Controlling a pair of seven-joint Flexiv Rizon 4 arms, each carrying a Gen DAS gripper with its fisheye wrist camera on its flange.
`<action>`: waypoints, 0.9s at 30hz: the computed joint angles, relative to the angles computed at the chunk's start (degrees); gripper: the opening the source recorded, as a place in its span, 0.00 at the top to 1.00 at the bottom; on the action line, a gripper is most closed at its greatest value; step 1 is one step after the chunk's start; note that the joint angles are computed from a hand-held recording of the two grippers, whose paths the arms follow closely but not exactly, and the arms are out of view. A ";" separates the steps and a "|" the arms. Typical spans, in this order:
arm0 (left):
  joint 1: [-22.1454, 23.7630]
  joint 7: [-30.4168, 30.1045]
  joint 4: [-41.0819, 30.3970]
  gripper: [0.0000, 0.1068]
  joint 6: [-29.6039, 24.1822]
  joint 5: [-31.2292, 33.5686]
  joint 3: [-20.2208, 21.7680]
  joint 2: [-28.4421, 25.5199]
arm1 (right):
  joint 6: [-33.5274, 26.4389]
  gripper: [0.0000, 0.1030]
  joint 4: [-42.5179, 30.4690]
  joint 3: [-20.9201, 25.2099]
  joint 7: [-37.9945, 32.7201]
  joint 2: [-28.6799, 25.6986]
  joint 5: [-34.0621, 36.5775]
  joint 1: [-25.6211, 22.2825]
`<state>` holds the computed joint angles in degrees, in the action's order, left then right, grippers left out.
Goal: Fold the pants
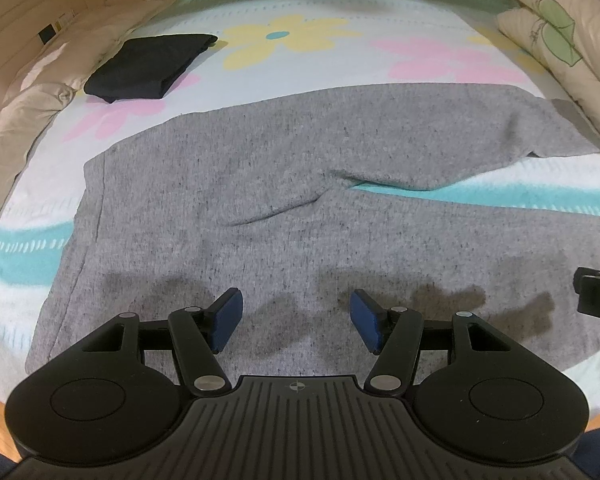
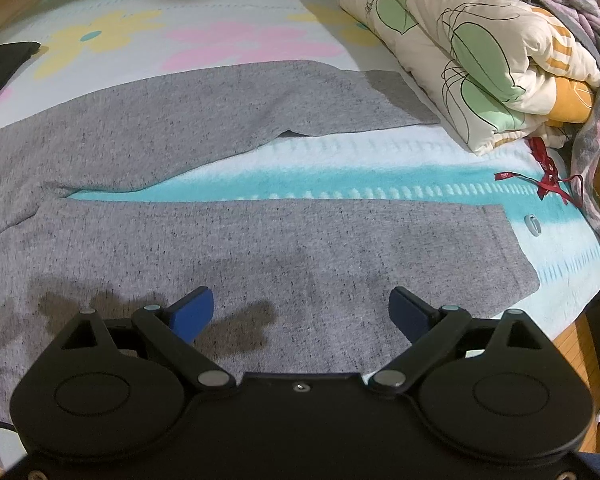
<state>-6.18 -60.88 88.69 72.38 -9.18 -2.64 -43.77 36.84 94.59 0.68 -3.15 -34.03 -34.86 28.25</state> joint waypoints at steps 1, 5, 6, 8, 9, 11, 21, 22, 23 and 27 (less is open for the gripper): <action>0.03 0.02 0.01 0.45 -0.01 0.00 -0.04 0.00 | -0.11 0.08 -0.06 0.00 -0.03 -0.03 0.00 0.02; -0.03 -0.09 -0.09 0.45 -0.15 0.08 0.02 -0.02 | -0.11 0.08 -0.08 0.06 -0.19 -0.07 0.03 -0.01; -0.15 -0.25 -0.13 0.45 -0.28 0.12 0.15 -0.03 | -0.14 0.08 -0.17 0.07 -0.24 -0.17 0.02 0.03; -0.17 -0.35 -0.04 0.45 -0.35 0.16 0.17 0.00 | -0.24 0.08 -0.29 0.09 -0.36 -0.28 0.05 0.10; -0.17 -0.38 0.01 0.45 -0.35 0.20 0.18 0.02 | -0.23 0.08 -0.40 0.12 -0.57 -0.35 0.14 0.03; -0.22 -0.46 -0.05 0.45 -0.38 0.26 0.22 0.00 | -0.18 0.08 -0.42 0.14 -0.77 -0.38 0.25 0.00; -0.46 -1.00 -0.41 0.45 -1.21 0.59 0.53 -0.08 | -0.48 0.08 -0.84 0.22 -1.76 -0.53 0.84 -0.07; -0.54 -1.11 -0.62 0.45 -1.47 0.63 0.61 -0.12 | -0.45 0.08 -0.85 0.21 -1.77 -0.55 0.84 -0.05; -0.61 -1.22 -0.74 0.45 -1.63 0.68 0.68 -0.14 | -0.40 0.08 -0.84 0.19 -1.79 -0.57 0.82 -0.02; -0.79 -1.67 -1.09 0.45 -2.28 0.82 0.88 -0.22 | -0.39 0.08 -1.04 0.21 -2.12 -0.70 0.96 -0.02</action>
